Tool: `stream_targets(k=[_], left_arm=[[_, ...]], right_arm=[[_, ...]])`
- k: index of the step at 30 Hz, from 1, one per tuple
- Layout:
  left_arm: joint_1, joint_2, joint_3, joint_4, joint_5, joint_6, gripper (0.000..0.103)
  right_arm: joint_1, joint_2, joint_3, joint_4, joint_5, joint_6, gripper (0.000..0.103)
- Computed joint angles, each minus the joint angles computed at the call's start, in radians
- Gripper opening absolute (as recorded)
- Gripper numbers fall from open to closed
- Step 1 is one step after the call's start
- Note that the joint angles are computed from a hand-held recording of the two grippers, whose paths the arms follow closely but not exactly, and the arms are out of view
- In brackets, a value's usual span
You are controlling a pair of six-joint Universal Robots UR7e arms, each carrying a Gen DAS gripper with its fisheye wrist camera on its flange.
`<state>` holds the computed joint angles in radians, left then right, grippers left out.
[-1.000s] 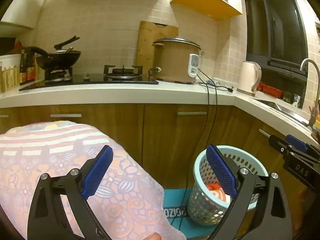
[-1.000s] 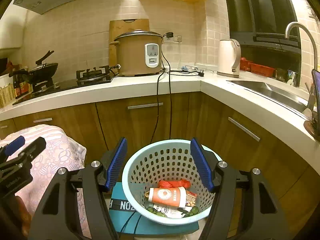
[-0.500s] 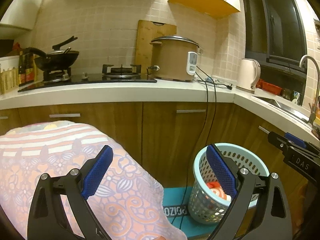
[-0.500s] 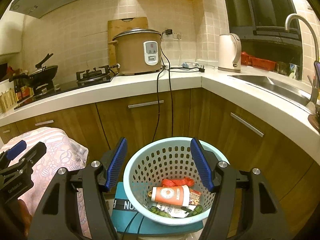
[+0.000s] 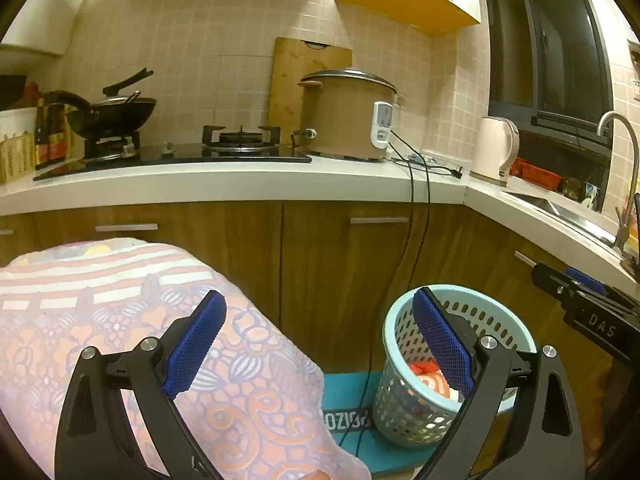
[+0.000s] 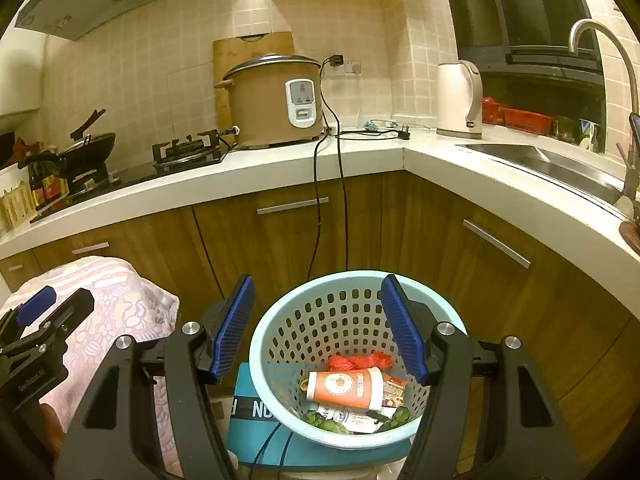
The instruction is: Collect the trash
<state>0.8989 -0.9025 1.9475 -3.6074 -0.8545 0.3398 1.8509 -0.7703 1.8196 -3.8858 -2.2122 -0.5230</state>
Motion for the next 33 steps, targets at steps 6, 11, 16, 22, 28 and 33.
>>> stream_targets(k=[6, 11, 16, 22, 28, 33], left_arm=[[0.000, 0.001, -0.002, 0.004, 0.001, -0.001, 0.092], [0.001, 0.001, -0.002, 0.011, -0.002, -0.013, 0.092], [0.000, 0.003, -0.003, 0.012, 0.004, -0.013, 0.092], [0.001, 0.000, 0.000, 0.021, 0.003, -0.016, 0.092], [0.001, 0.000, -0.002, 0.026, 0.001, -0.018, 0.092], [0.001, -0.001, -0.001, 0.030, 0.002, -0.019, 0.092]], right_arm=[[-0.003, 0.001, -0.007, 0.019, -0.001, 0.007, 0.062], [-0.005, 0.002, -0.008, 0.026, -0.002, 0.012, 0.062], [-0.007, 0.000, -0.004, 0.030, 0.000, 0.019, 0.062], [-0.008, -0.001, -0.007, 0.032, 0.001, 0.018, 0.062], [-0.008, -0.001, -0.007, 0.035, 0.002, 0.018, 0.062], [-0.007, -0.001, -0.007, 0.035, 0.000, 0.021, 0.063]])
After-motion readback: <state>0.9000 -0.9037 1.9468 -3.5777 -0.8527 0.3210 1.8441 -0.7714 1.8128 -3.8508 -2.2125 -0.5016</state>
